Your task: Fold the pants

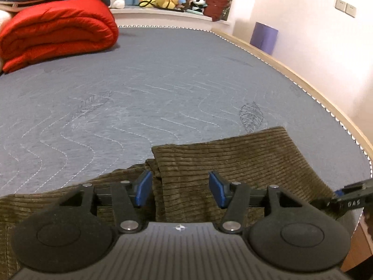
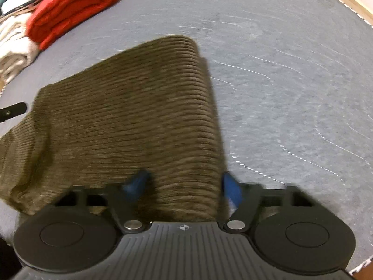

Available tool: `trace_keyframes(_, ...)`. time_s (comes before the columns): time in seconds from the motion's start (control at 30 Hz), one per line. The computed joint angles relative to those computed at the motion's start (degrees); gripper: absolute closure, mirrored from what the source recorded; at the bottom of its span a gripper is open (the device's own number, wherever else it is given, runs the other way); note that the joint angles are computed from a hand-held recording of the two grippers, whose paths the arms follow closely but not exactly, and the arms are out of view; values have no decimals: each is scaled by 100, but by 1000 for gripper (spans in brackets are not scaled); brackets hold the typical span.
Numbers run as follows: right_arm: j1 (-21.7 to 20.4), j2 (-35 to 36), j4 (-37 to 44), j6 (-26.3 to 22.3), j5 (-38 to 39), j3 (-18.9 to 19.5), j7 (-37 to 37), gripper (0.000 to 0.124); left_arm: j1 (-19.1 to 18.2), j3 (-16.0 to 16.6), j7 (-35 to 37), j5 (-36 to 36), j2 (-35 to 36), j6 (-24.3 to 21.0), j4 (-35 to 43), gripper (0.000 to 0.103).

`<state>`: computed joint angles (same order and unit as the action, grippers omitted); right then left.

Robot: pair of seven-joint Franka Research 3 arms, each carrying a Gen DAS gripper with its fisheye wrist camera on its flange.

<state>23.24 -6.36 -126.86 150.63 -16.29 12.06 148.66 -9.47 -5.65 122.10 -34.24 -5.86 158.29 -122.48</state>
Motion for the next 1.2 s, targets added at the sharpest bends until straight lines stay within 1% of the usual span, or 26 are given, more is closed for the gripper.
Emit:
trace_keyframes(0.03,-13,-5,30,-24,-154,39,126,82,-8,6,61,-54,-19,48,-40,43)
trace_keyframes(0.07,-25,-26,62,-44,-357,82,274,94,-11,47,162,-168,-35,31,-34,43)
trace_keyframes(0.1,-35,-49,87,-7,-573,121,397,100,-23,72,228,-308,-51,6,-22,43)
trace_keyframes(0.17,-58,-64,241,-75,-1245,264,709,103,-50,149,411,-738,-101,-162,39,43)
trace_keyframes(0.23,-19,-45,420,-112,-1949,383,906,104,-60,241,621,-1268,-204,-484,98,43)
trace_keyframes(0.27,15,-20,516,-60,-2315,431,975,105,-59,290,703,-1532,-240,-689,143,38)
trace_keyframes(0.3,63,20,615,-6,-2595,457,993,105,-53,345,791,-1835,-263,-942,195,30)
trace_keyframes(0.37,196,170,876,65,-3160,501,964,105,3,452,957,-2440,-262,-1606,331,24)
trace_keyframes(0.47,487,458,1210,163,-3833,477,802,105,196,511,1082,-3084,-168,-2632,532,19)
trace_keyframes(0.5,602,584,1334,174,-4032,463,701,105,268,503,1115,-3192,-107,-2975,619,19)
trace_keyframes(0.53,708,690,1434,174,-4117,433,534,105,337,464,1144,-3221,-67,-3186,680,19)
trace_keyframes(0.6,916,874,1617,134,-4218,365,220,105,435,348,1254,-3157,-26,-3398,760,19)
trace_keyframes(0.7,1212,1148,1878,108,-4306,253,-218,105,486,183,1405,-2822,-8,-3464,818,18)
trace_keyframes(0.77,1394,1277,2009,80,-4409,152,-416,105,469,82,1459,-2580,-25,-3282,785,19)
trace_keyframes(0.83,1557,1402,2149,70,-4409,49,-631,105,423,-6,1424,-2306,-104,-2914,653,23)
trace_keyframes(0.87,1634,1482,2245,51,-4400,-4,-700,105,400,-19,1387,-2189,-104,-2797,628,41)
trace_keyframes(0.9,1701,1538,2315,40,-4375,-56,-764,106,389,-26,1294,-2021,-84,-2709,629,71)
trace_keyframes(0.93,1753,1521,2294,50,-4352,-107,-805,106,385,-21,1195,-1905,-66,-2643,629,80)
trace_keyframes(0.97,1793,1568,2355,32,-4309,-144,-867,106,386,-17,1082,-1771,-52,-2578,623,83)
trace_keyframes(1.03,1822,1548,2317,101,-4239,-219,-926,105,385,11,1014,-1672,-17,-2512,605,84)
trace_keyframes(1.1,1844,1642,2430,108,-4038,-234,-1232,103,398,37,1002,-1635,-34,-2429,547,84)
trace_keyframes(1.13,1838,1672,2469,139,-3898,-246,-1466,101,418,70,994,-1637,-48,-2426,529,85)
trace_keyframes(1.17,1825,1693,2482,214,-3723,-249,-1712,94,449,115,982,-1661,-53,-2460,544,85)
trace_keyframes(1.2,1822,1705,2502,312,-3566,-260,-1882,89,485,158,992,-1707,-89,-2451,510,85)
